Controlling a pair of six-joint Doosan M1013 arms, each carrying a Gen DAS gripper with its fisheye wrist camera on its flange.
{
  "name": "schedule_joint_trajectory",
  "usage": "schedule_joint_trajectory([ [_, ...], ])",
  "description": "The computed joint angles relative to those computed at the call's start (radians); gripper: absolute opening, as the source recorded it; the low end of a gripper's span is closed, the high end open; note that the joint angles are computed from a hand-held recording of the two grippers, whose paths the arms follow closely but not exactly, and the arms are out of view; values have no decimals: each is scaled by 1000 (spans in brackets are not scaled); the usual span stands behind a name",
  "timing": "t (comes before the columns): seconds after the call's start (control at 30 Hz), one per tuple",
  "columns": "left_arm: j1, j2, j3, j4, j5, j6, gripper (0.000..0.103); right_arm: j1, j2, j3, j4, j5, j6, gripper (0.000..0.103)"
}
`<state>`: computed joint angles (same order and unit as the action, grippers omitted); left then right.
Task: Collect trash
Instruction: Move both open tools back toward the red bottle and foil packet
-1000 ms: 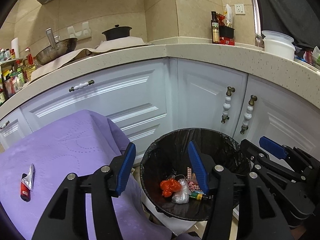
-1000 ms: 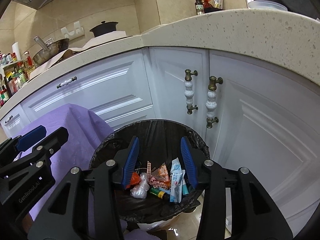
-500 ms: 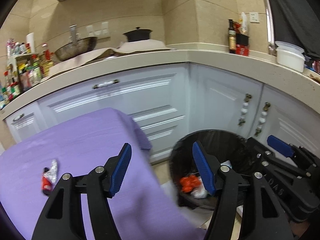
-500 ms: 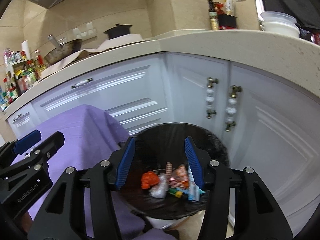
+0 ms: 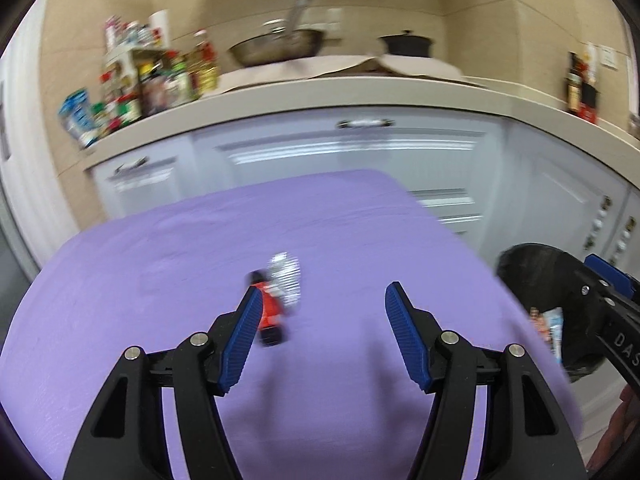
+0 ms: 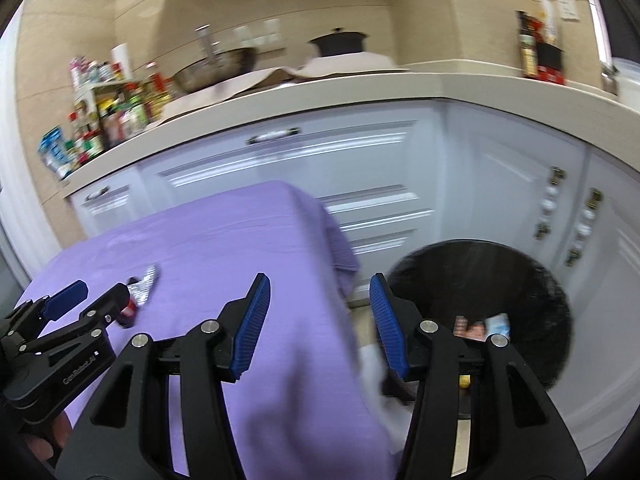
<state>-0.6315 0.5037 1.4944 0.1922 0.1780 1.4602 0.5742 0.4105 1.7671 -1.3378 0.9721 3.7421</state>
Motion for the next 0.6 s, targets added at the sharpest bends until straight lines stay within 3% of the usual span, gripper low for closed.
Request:
schedule_joint_trajectory([
  [0.13,27,7,-7,84,25,-103,62,-1,36,-59,7,-45,-60,51],
  [0.43,63,28,-37,-61,82,-10,62,-12,90,-150,51,-119,-175,51],
  [0.6,65,40,-55,-201,114,117,62,-22,100,-163,72,-143,-193,51],
])
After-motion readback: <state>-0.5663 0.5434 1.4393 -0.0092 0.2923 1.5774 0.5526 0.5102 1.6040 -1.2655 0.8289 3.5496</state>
